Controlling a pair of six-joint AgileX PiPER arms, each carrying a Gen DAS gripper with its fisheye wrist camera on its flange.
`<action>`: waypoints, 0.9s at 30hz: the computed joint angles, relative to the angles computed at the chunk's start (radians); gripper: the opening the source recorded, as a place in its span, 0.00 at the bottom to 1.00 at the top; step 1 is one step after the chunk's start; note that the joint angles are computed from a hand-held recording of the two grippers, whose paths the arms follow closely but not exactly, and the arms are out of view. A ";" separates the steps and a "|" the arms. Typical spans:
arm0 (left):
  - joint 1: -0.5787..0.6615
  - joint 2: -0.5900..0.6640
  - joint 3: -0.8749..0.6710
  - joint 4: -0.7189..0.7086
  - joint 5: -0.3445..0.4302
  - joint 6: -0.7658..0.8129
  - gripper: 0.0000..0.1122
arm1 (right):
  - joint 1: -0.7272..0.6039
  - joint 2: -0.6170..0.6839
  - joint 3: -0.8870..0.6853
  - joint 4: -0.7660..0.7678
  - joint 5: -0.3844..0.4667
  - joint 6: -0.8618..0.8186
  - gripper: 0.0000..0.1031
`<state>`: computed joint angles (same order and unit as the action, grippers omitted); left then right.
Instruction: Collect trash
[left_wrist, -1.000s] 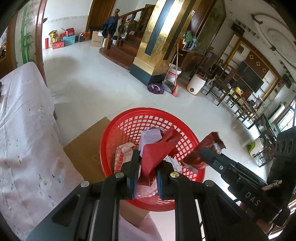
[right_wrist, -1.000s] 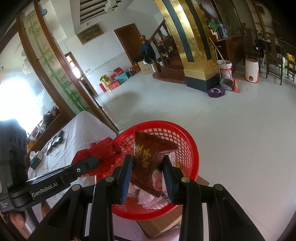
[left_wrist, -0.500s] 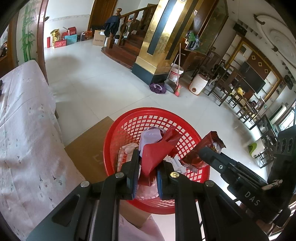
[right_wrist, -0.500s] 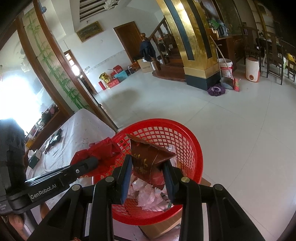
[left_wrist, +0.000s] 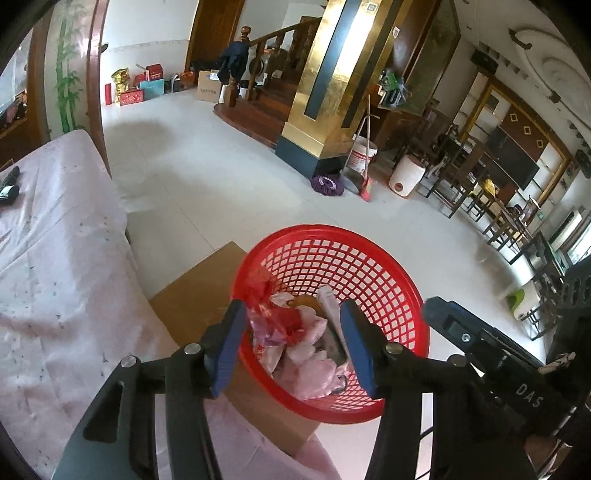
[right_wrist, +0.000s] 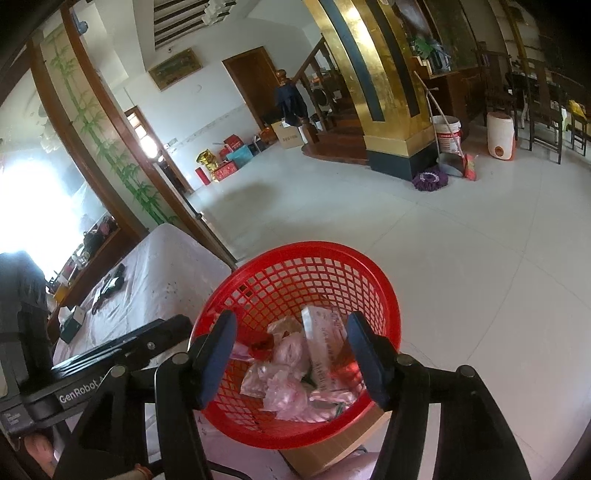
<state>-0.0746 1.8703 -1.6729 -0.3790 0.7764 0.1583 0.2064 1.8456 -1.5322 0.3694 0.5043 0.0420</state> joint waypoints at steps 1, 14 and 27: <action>0.005 -0.018 0.017 0.005 -0.008 -0.003 0.46 | -0.001 -0.010 0.007 0.009 0.002 -0.009 0.64; 0.039 -0.410 0.343 0.105 -0.133 -0.034 0.71 | 0.185 -0.328 0.220 -0.465 -0.038 0.446 0.76; 0.124 -0.827 0.567 0.230 -0.072 -0.110 0.80 | 0.549 -0.585 0.347 -1.077 0.174 1.086 0.84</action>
<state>0.0490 1.0438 -1.1061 -0.1492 0.7042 0.0487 0.7556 1.2609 -1.1852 -0.7080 0.6784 1.1280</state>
